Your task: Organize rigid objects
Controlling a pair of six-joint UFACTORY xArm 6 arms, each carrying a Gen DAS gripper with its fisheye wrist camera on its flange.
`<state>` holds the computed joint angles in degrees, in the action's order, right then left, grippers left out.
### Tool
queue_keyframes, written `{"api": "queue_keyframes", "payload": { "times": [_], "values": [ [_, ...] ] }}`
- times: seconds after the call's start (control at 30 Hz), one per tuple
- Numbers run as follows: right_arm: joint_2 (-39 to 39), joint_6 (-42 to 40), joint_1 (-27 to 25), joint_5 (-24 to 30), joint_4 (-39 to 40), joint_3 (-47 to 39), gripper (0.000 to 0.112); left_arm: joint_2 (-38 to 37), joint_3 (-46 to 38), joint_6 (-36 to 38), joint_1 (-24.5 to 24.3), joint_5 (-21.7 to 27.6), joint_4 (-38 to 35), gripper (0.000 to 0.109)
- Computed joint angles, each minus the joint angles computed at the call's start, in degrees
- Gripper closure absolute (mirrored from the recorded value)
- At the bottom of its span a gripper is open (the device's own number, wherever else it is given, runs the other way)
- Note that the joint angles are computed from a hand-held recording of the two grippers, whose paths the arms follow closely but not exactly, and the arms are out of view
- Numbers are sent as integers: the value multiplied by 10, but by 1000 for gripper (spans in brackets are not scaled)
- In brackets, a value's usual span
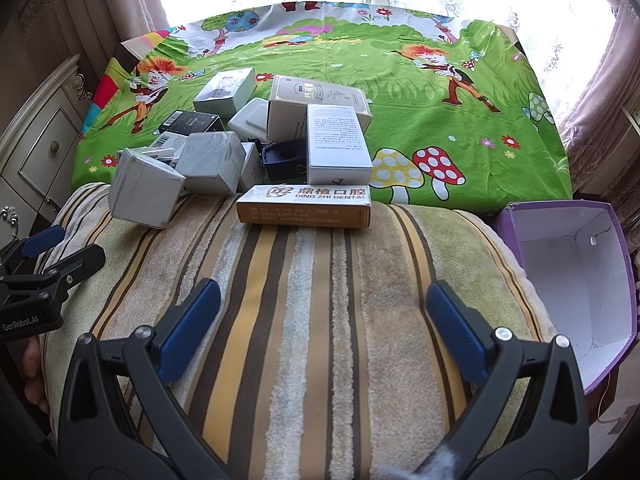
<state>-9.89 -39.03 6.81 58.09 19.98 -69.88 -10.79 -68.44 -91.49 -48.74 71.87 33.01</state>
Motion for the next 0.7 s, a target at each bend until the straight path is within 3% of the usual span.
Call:
{"api": "queue_keyframes", "payload": {
  "times": [0.7],
  "values": [
    [-12,-20,-2,-27,25,23,9,-1,3,3,2,0,-3,6]
  ]
}}
